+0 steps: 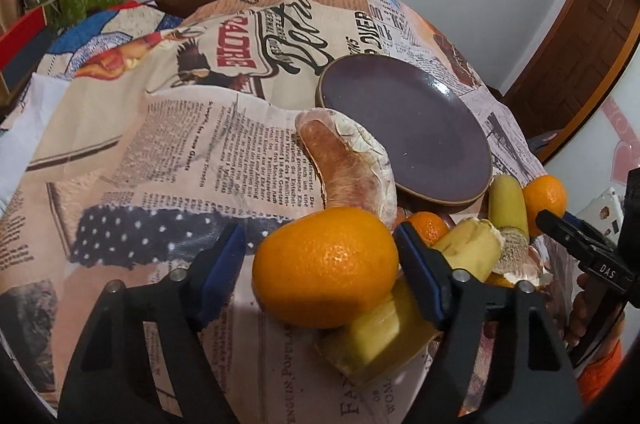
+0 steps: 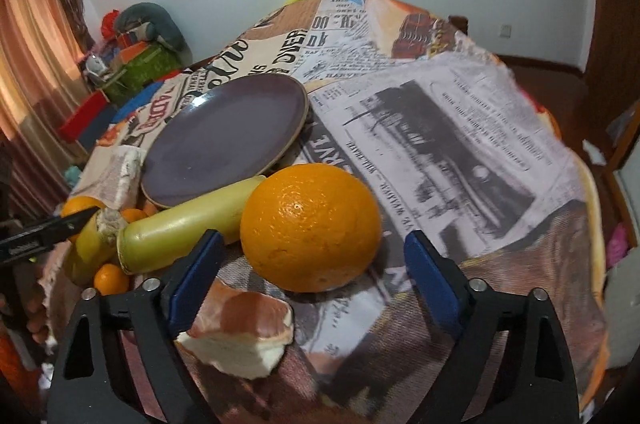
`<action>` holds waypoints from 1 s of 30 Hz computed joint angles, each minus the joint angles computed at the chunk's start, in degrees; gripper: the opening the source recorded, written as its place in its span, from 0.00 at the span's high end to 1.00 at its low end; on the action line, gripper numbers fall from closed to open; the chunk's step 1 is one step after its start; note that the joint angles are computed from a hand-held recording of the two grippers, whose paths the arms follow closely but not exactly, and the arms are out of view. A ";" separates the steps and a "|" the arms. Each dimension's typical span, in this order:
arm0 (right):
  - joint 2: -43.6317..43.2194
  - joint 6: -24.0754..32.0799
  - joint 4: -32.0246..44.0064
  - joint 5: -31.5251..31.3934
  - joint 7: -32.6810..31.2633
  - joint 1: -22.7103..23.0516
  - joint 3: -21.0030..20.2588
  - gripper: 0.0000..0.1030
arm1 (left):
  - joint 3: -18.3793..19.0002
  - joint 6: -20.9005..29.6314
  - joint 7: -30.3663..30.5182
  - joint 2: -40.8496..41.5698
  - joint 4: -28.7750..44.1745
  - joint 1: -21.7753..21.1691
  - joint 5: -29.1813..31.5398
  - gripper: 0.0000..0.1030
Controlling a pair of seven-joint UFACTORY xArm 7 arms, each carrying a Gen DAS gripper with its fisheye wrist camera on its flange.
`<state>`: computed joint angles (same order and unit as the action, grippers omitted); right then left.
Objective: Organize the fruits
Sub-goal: 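Grasp a large orange with the right tool while the left tool grasps another orange, then carry the orange onto the purple plate with the right tool while the left tool does likewise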
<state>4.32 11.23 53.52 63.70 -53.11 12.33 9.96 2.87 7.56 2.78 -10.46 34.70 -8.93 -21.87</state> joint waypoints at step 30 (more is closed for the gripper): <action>-5.33 -1.01 0.58 0.72 -2.70 2.08 -1.95 0.35 | -2.72 -2.78 -8.60 -5.91 1.46 2.56 13.57 0.37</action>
